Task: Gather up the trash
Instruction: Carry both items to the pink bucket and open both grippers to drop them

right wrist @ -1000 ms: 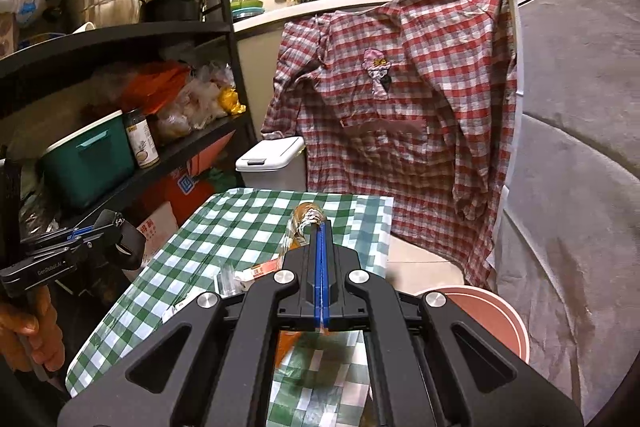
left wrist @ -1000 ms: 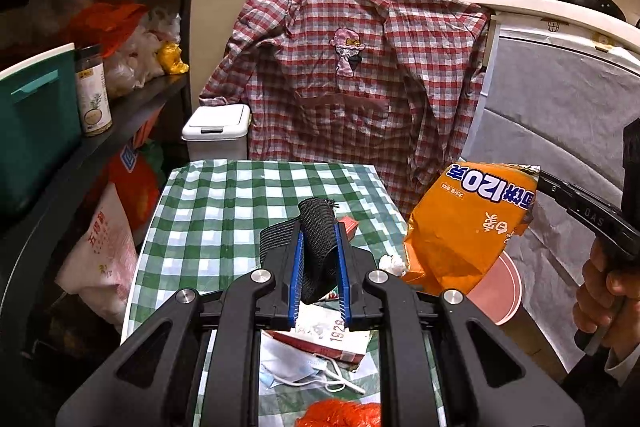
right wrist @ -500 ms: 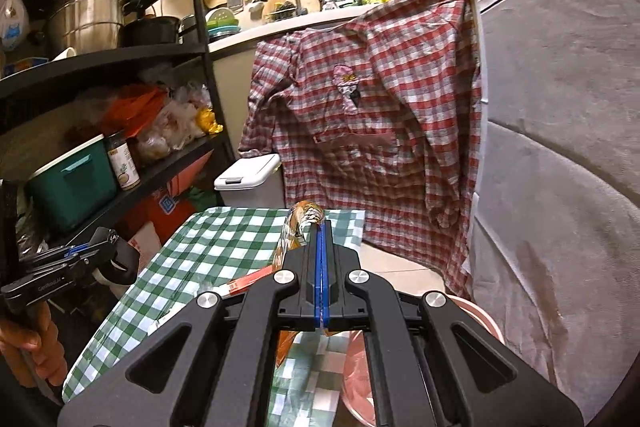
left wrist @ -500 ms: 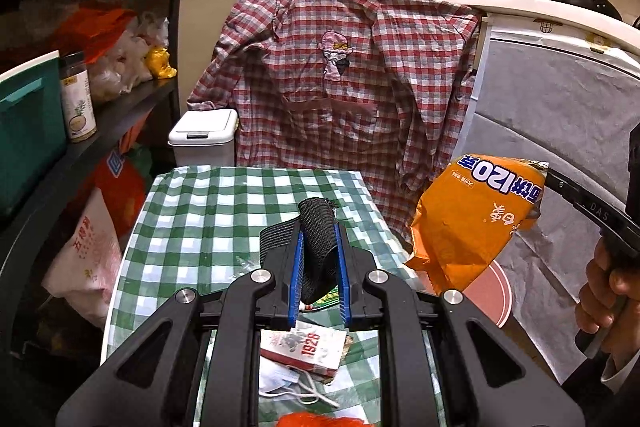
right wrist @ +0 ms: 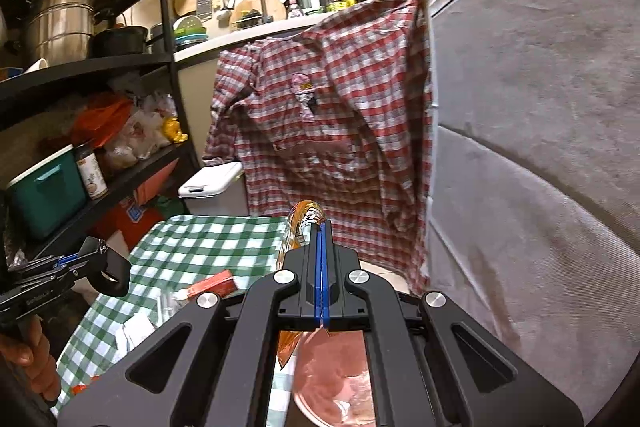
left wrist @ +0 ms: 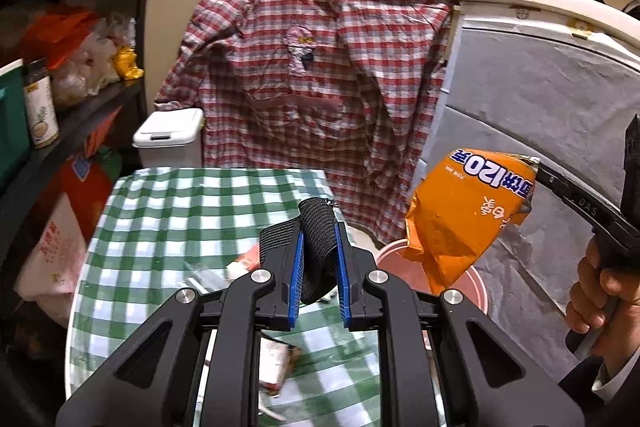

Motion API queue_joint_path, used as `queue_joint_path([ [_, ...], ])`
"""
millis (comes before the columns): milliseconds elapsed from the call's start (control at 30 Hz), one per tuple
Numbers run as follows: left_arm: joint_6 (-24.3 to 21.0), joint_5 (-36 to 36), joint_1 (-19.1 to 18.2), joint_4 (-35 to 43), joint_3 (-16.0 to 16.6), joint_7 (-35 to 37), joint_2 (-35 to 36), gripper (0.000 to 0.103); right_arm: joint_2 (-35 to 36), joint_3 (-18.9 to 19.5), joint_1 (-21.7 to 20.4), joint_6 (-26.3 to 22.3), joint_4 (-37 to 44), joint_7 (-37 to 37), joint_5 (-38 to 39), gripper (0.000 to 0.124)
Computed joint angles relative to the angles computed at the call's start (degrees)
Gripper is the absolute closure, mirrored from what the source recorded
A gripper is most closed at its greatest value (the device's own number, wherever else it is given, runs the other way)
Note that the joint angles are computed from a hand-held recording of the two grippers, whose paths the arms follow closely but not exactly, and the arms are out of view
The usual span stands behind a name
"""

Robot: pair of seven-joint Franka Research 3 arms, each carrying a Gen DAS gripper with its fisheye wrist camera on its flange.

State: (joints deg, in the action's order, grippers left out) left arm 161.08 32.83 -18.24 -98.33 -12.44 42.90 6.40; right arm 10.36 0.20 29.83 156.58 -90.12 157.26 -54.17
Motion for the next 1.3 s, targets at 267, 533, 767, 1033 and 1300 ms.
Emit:
queue_joint_path([
  [267,-0.5,-2.5,-2.3,5.7,-0.8,3.3,5.1,0.088,-2.0,0.4,-0.9,-3.9,-2.0,0.8,-3.0,0.124],
  [533,-1.4,-6.0,-4.6,11.7,-0.9,7.5,10.5,0.088,-2.7,1.6,-2.5,-7.8,-2.9,1.1,-4.3,0.124],
  [767,-3.2,-10.1,-6.4,18.6,-1.5,12.1,16.0,0.088,-1.9,1.9,-2.6,-10.3,-2.1,0.1,-4.3,0.124],
  [1033,-7.2,-12.2,-9.1,26.7,-0.6,14.1,21.7,0.088,-1.2,1.4,-2.9,-11.0,-1.7,-0.3,-2.6,0.124],
  [1300,-10.8,-14.5,-11.1,35.6,-0.2,15.4,27.7,0.085,-0.3,0.9,-2.9,-12.0,-0.8,-1.2,-0.8,0.121],
])
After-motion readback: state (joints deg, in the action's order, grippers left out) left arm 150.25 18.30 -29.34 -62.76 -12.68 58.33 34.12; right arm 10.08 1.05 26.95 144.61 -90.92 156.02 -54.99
